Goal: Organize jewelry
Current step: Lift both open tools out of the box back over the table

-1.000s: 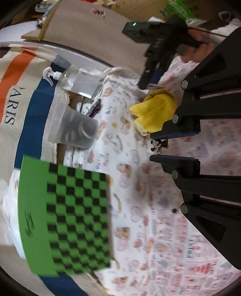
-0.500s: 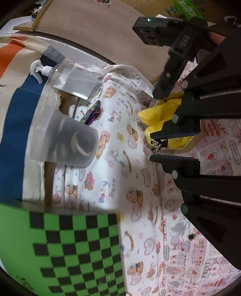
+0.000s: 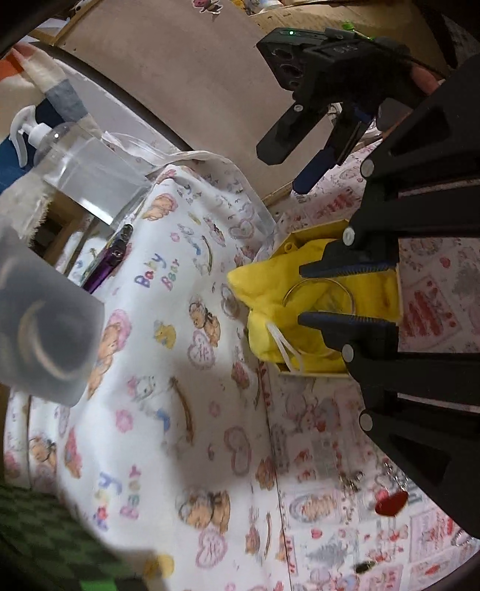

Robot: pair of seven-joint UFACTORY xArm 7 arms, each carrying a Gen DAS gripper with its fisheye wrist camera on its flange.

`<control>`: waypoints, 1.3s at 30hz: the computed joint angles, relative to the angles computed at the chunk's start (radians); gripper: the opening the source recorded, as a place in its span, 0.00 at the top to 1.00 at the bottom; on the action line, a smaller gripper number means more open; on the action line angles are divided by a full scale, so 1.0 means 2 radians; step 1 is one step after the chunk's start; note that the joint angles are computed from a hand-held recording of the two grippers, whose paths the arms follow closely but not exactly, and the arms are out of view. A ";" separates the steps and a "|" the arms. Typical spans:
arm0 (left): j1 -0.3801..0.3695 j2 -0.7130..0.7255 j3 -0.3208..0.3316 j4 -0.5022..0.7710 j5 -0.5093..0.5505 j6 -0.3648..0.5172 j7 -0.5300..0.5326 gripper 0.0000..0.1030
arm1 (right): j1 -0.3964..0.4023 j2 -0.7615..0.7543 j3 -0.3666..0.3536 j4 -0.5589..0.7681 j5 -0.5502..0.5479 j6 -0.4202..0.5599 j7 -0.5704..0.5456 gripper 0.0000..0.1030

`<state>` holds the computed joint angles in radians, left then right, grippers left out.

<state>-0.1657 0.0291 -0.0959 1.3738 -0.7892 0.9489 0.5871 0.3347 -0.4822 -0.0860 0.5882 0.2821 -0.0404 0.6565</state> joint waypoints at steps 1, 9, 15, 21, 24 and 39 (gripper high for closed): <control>0.000 0.002 0.000 0.002 -0.004 0.001 -0.001 0.70 | -0.010 -0.002 0.007 -0.001 -0.003 0.003 0.002 0.09; 0.000 -0.038 0.006 -0.036 0.007 -0.077 0.017 0.53 | -0.071 -0.002 0.065 0.007 -0.032 0.022 0.029 0.07; -0.014 -0.105 0.025 -0.103 -0.003 -0.176 0.078 0.31 | -0.099 -0.002 0.098 0.016 -0.067 0.035 0.042 0.05; -0.041 -0.165 0.058 -0.157 -0.017 -0.237 0.124 0.10 | -0.086 0.000 0.098 0.023 -0.081 0.037 0.037 0.04; -0.056 -0.193 0.070 -0.187 -0.020 -0.280 0.133 0.03 | -0.099 -0.003 0.115 0.027 -0.094 0.043 0.042 0.04; -0.085 -0.217 0.135 -0.240 0.040 -0.343 0.105 0.01 | -0.152 0.006 0.189 0.055 -0.183 0.079 0.076 0.02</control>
<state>-0.3350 -0.4048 0.1745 0.8938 -0.7084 0.2631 0.7963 0.0297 -0.4709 0.2920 0.6981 -0.0847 0.1180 0.8087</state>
